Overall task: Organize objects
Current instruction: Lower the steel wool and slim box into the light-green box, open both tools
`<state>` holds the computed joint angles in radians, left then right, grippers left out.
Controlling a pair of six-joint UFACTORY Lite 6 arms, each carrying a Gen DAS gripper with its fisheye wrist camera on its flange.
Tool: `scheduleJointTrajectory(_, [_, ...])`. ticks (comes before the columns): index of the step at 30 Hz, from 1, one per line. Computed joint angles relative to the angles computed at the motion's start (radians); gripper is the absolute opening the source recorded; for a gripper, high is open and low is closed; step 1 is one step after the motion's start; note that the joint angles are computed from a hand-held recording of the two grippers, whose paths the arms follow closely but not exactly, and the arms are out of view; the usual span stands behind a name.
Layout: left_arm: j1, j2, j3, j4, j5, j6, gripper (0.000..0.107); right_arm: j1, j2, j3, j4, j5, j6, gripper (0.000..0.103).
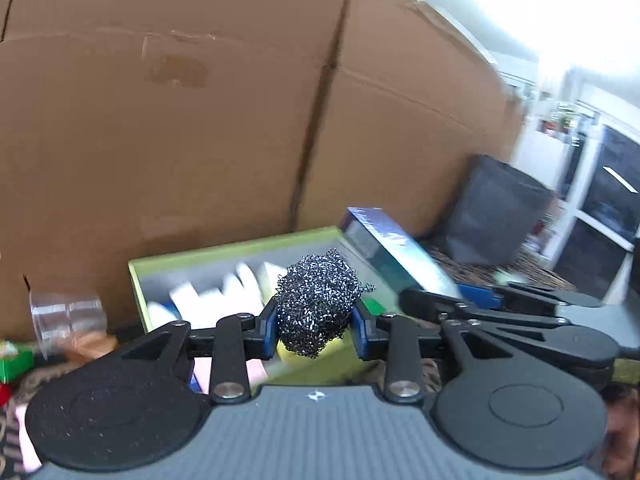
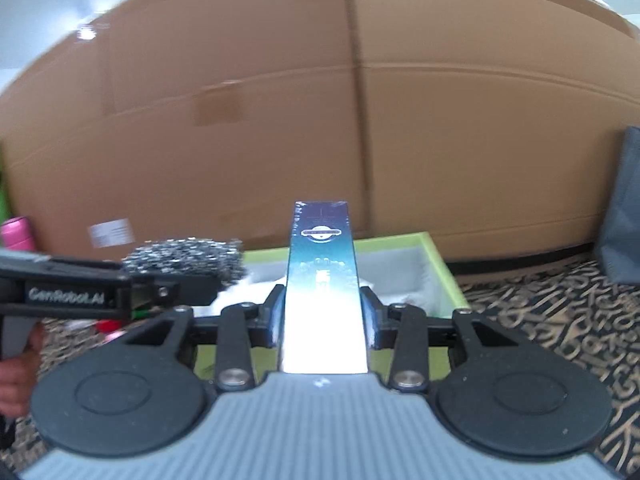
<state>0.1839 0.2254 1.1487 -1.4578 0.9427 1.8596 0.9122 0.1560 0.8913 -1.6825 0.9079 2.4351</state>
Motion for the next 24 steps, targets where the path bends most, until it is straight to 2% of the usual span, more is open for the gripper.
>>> scheduleJointTrajectory(2, [-0.079, 0.067, 0.057, -0.058, -0.115, 0.009, 0.036, -0.1, 0.051, 0.039, -0.044, -0.052, 0.006, 0.038])
scheduleJointTrajectory(4, [-0.123, 0.151, 0.147, -0.03, -0.181, -0.08, 0.036, -0.184, 0.098, 0.069, -0.118, -0.114, 0.063, 0.038])
scheduleJointTrajectory(6, [-0.14, 0.201, 0.197, -0.016, -0.2, -0.117, 0.036, -0.241, 0.152, 0.114, -0.16, -0.151, 0.082, 0.038])
scheduleJointTrajectory(10, [-0.163, 0.22, 0.196, -0.067, -0.242, -0.032, 0.037, -0.303, 0.251, 0.191, -0.201, -0.195, 0.083, 0.038])
scheduleJointTrajectory(13, [-0.174, 0.264, 0.234, -0.06, -0.26, -0.058, 0.043, -0.321, 0.307, 0.219, -0.221, -0.21, 0.083, 0.038])
scheduleJointTrajectory(14, [-0.168, 0.277, 0.236, -0.072, -0.247, -0.057, 0.055, -0.325, 0.325, 0.228, -0.224, -0.216, 0.074, 0.041])
scheduleJointTrajectory(15, [-0.153, 0.291, 0.241, -0.073, -0.221, -0.062, 0.074, -0.322, 0.337, 0.234, -0.21, -0.204, 0.054, 0.05])
scheduleJointTrajectory(16, [-0.143, 0.291, 0.228, -0.093, -0.208, -0.051, 0.079, -0.311, 0.345, 0.232, -0.199, -0.18, 0.04, 0.055])
scheduleJointTrajectory(18, [-0.121, 0.276, 0.173, -0.181, -0.183, 0.05, 0.084, -0.288, 0.366, 0.235, -0.209, -0.13, 0.048, 0.077])
scheduleJointTrajectory(22, [-0.107, 0.227, 0.098, -0.238, -0.2, 0.131, 0.085, -0.264, 0.32, 0.182, -0.208, -0.102, 0.042, 0.089])
scheduleJointTrajectory(24, [-0.084, 0.199, 0.086, -0.215, -0.187, 0.117, 0.085, -0.231, 0.27, 0.153, -0.169, -0.068, -0.002, 0.101])
